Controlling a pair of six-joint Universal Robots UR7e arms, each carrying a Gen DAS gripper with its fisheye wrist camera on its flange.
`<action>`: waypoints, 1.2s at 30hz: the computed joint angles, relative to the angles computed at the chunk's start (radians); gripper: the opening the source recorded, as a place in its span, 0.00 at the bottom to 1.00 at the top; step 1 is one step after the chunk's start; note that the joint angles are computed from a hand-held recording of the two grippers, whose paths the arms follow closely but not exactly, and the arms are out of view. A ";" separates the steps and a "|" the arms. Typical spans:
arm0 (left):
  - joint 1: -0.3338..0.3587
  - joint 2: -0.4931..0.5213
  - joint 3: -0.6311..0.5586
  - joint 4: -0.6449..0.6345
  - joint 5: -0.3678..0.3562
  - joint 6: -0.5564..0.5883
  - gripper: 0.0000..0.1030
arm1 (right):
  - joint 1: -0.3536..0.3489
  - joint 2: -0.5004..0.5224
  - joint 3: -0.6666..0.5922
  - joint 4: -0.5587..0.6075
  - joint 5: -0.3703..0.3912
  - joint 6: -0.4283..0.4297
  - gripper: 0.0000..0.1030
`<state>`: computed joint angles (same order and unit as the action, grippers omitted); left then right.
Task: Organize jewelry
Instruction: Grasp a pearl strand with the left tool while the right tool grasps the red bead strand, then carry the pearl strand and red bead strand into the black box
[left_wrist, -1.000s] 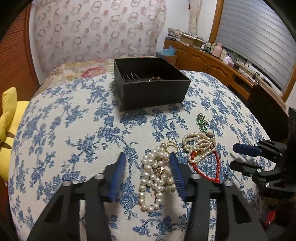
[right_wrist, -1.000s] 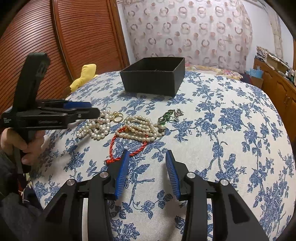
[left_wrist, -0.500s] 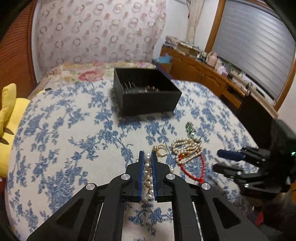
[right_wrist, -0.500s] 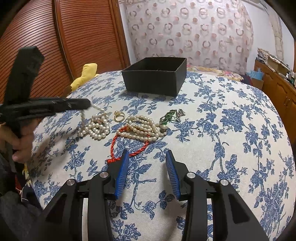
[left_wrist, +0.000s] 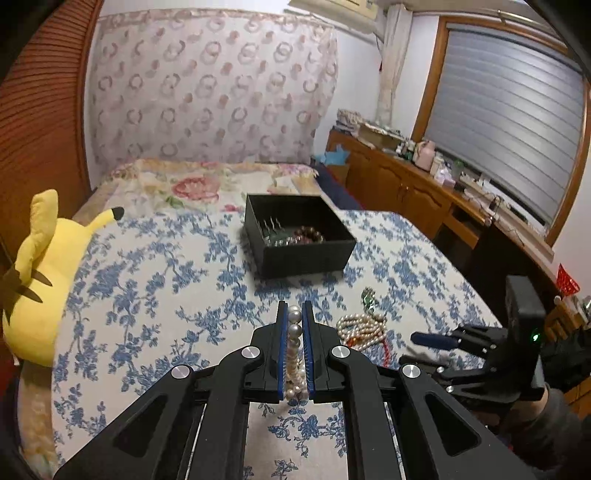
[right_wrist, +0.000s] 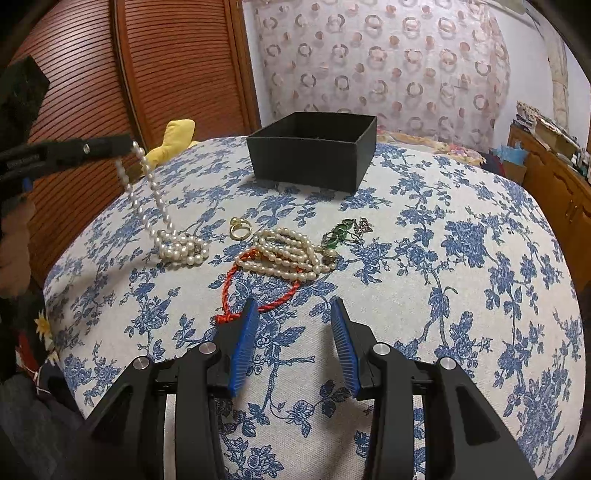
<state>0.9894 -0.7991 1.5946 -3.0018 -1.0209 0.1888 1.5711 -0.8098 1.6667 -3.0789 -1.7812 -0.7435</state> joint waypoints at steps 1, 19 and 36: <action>-0.003 -0.004 0.003 -0.010 0.001 0.005 0.06 | 0.002 0.000 -0.003 0.007 0.003 -0.001 0.42; -0.048 -0.067 0.032 -0.108 0.029 0.061 0.06 | 0.041 0.047 -0.069 0.098 0.000 -0.031 0.42; -0.030 -0.060 0.025 -0.104 0.034 0.050 0.06 | 0.062 0.074 -0.094 0.153 -0.084 -0.118 0.03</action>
<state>0.9595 -0.8594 1.6192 -3.1053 -0.9865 0.2385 1.6331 -0.7361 1.5731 -2.9257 -1.8653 -0.8614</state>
